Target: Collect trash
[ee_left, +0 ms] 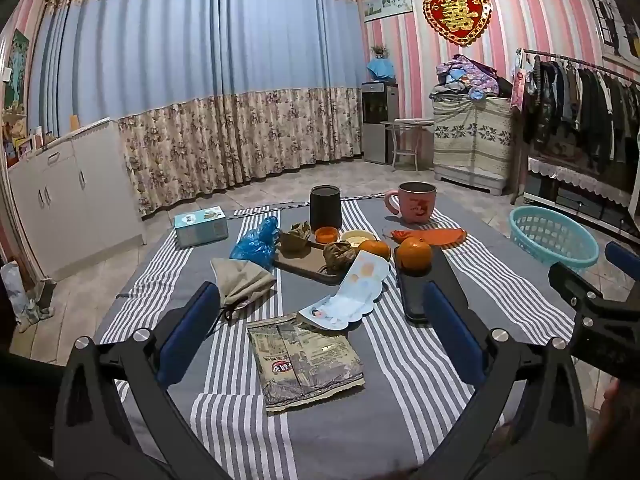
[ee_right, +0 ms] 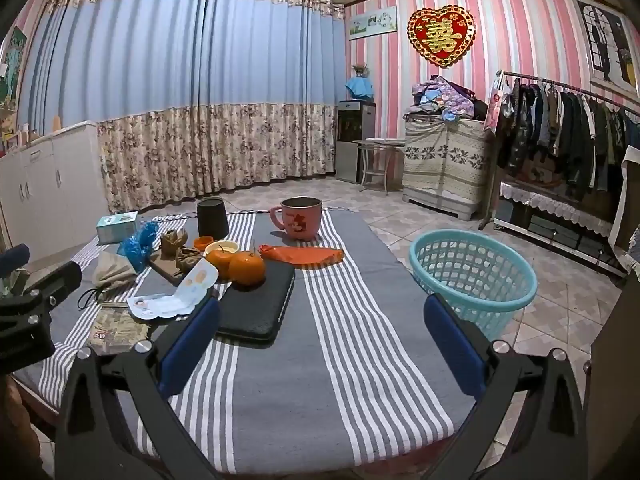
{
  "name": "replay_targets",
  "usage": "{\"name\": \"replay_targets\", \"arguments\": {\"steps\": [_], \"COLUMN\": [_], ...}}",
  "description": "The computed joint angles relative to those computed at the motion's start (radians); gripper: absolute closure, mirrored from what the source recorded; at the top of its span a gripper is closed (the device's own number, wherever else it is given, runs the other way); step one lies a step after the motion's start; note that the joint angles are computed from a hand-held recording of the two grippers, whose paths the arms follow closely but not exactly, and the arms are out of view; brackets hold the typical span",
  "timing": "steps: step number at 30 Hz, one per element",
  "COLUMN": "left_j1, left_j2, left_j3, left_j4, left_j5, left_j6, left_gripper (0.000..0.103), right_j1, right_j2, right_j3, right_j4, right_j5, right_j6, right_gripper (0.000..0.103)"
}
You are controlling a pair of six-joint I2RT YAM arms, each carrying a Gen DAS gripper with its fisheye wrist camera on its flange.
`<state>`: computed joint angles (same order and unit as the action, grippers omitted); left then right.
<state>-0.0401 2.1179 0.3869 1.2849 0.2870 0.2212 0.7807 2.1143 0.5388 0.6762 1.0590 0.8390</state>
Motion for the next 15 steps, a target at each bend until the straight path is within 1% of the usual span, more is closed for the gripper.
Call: {"name": "replay_targets", "arguments": {"steps": [7,8,9,15], "left_j1": [-0.002,-0.010,-0.006,-0.013], "left_j2": [0.019,0.025,0.000,0.001], "left_j3": [-0.023,-0.015,-0.005,-0.019], "left_j4": [0.054,0.053,0.015,0.027], "left_j5": [-0.003,-0.009,-0.005,-0.008], "left_j6": [-0.009,-0.010,-0.008,-0.018], "left_gripper": [0.005,0.005,0.005,0.005], "right_j1": [-0.001,0.000,0.000,0.000], "right_j2": [0.004,0.009,0.010,0.009], "right_j3": [-0.008,-0.004,-0.004,-0.007], "right_j4": [0.007,0.008,0.010,0.006], "right_j5": [0.000,0.001,0.001,0.014], "right_j6": [0.000,0.000,-0.001,-0.010], "right_gripper": [0.004,0.004,0.004,0.004]}}
